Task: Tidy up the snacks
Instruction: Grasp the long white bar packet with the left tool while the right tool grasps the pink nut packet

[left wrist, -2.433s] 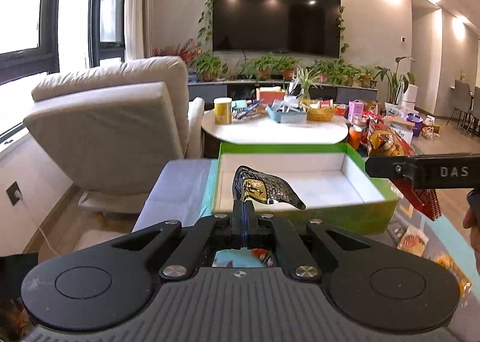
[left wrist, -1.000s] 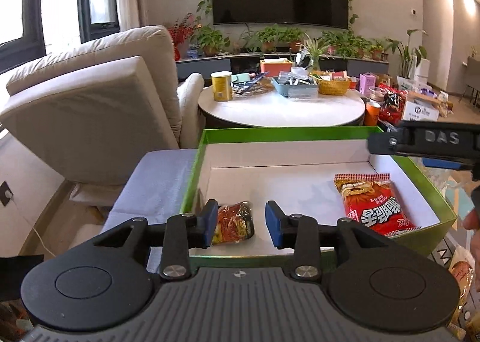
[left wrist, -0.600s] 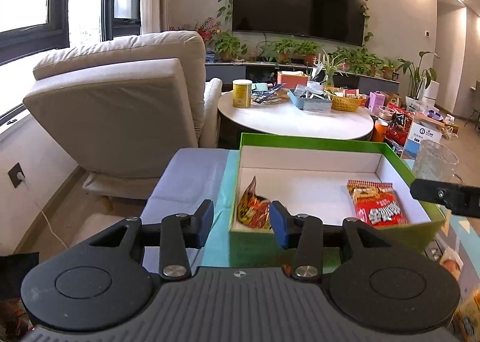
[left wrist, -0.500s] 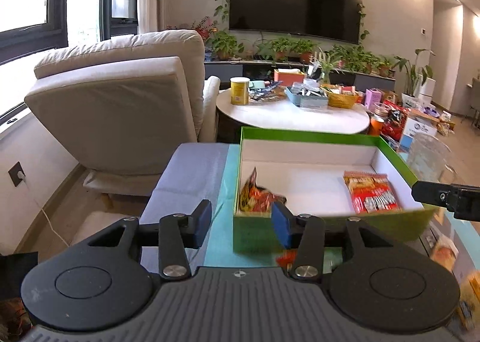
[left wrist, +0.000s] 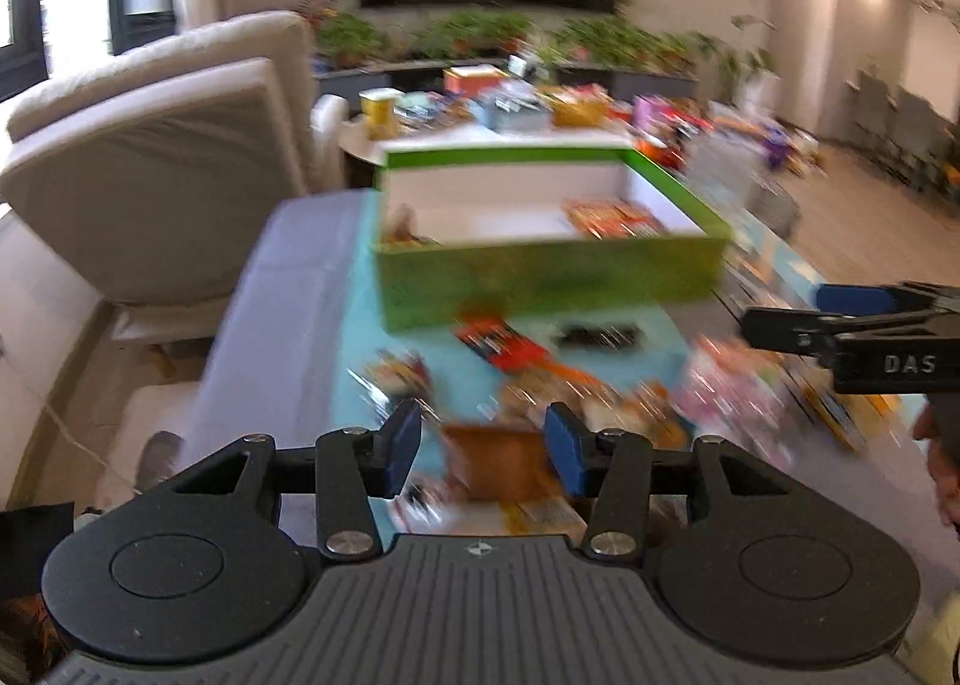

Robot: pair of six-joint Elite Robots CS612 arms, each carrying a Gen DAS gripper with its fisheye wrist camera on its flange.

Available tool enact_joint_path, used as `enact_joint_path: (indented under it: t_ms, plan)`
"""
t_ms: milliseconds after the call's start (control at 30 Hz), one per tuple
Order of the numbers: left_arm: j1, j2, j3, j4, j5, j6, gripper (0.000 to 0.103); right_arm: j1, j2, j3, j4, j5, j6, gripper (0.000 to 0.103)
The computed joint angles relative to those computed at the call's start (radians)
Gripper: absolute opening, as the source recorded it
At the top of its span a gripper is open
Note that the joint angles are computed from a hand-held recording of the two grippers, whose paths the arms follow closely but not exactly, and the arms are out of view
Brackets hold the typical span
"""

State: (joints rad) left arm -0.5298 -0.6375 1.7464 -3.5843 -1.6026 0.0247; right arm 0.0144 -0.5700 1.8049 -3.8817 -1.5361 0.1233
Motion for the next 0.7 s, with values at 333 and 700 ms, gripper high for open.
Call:
enact_joint_path:
  t_ms: [333, 700]
  plan:
    - [-0.021, -0.014, 0.062, 0.046, -0.043, 0.098, 0.043, 0.0, 0.005, 0.083, -0.001, 0.142, 0.002, 0.061]
    - [-0.023, -0.008, 0.061, 0.123, -0.073, 0.127, 0.043, 0.007, 0.017, 0.069, 0.024, 0.168, 0.196, 0.061]
